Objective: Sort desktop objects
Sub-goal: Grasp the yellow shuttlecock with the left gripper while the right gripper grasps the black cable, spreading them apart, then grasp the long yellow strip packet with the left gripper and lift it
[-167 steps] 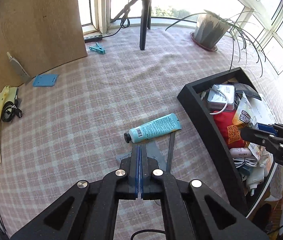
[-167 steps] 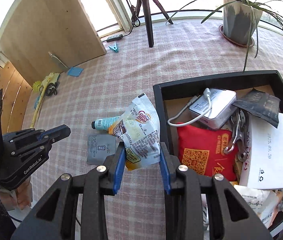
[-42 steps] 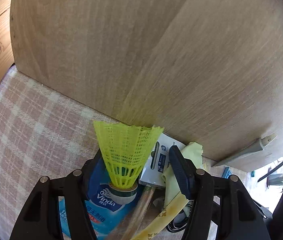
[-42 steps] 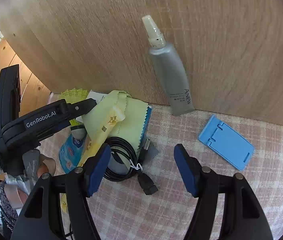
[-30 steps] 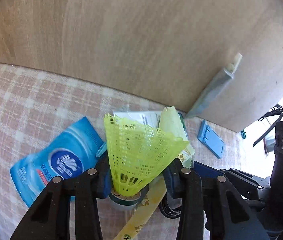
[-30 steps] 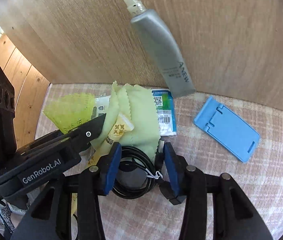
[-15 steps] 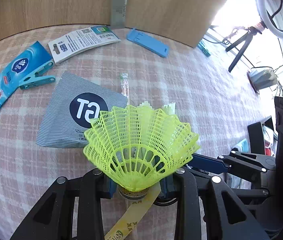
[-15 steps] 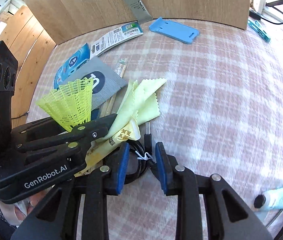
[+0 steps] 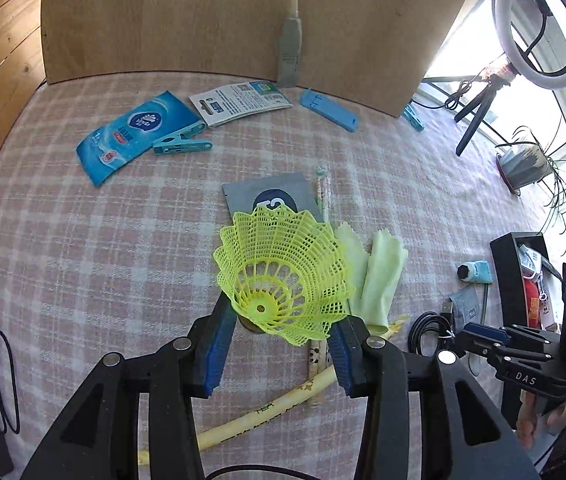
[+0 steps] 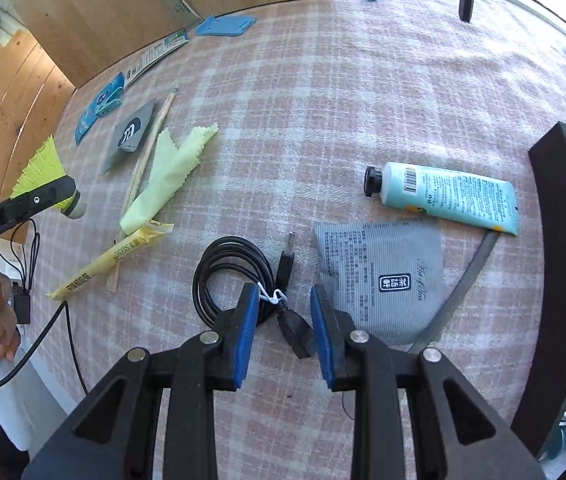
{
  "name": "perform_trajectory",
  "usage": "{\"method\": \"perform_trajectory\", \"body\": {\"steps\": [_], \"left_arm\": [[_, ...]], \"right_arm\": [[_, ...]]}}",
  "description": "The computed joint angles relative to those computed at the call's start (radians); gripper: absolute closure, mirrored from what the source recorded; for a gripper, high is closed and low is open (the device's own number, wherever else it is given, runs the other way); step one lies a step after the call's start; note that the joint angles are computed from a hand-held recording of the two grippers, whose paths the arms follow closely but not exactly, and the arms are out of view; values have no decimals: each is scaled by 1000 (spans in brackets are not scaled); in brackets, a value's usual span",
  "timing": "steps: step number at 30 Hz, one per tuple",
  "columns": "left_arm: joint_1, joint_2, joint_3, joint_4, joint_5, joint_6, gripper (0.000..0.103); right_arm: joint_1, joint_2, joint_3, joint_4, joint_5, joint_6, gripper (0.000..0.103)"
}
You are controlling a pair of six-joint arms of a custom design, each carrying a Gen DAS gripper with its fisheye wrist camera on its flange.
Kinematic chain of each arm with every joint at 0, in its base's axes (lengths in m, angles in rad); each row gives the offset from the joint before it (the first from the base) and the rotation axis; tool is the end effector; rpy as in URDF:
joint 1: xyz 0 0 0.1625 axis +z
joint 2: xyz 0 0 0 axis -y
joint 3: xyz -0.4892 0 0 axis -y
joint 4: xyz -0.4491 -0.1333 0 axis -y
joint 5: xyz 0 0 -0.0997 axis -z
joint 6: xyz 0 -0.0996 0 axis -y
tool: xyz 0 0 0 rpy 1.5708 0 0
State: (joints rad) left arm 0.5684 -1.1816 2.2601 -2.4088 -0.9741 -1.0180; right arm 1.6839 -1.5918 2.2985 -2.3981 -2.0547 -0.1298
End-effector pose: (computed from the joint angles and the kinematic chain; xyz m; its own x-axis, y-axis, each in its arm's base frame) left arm -0.2985 -0.4152 0.1156 -0.8712 -0.0411 -0.4893 0.1468 0.9291 -0.3394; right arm 0.1362 -0.4282 0.2845 -0.8639 -0.1716 0.4735 -0.2258 0.9724 -0.0595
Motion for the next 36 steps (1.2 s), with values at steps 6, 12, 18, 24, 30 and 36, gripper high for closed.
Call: {"method": "perform_trajectory", "body": {"steps": [6,12,18,24,30,36], "left_arm": [[-32,-54,43,28,-18,-28,55],[-54,-60,69,44,-49,1,55],[-65,-43,92,61,-94,40,55],[-86,-2,85,98,-108,112,50],[-81,35,72,122,-115,163,52],[-60,26,71,85,-143,174,76]], "right_arm": [[15,-50,15,11,34,19,72],[54,-47,20,29,73,51,71],[91,21,26,6,102,92,64],[87,85,-1,-27,116,162,61],[68,185,-75,-49,105,239,50],[85,277,-106,-106,45,242,49]]}}
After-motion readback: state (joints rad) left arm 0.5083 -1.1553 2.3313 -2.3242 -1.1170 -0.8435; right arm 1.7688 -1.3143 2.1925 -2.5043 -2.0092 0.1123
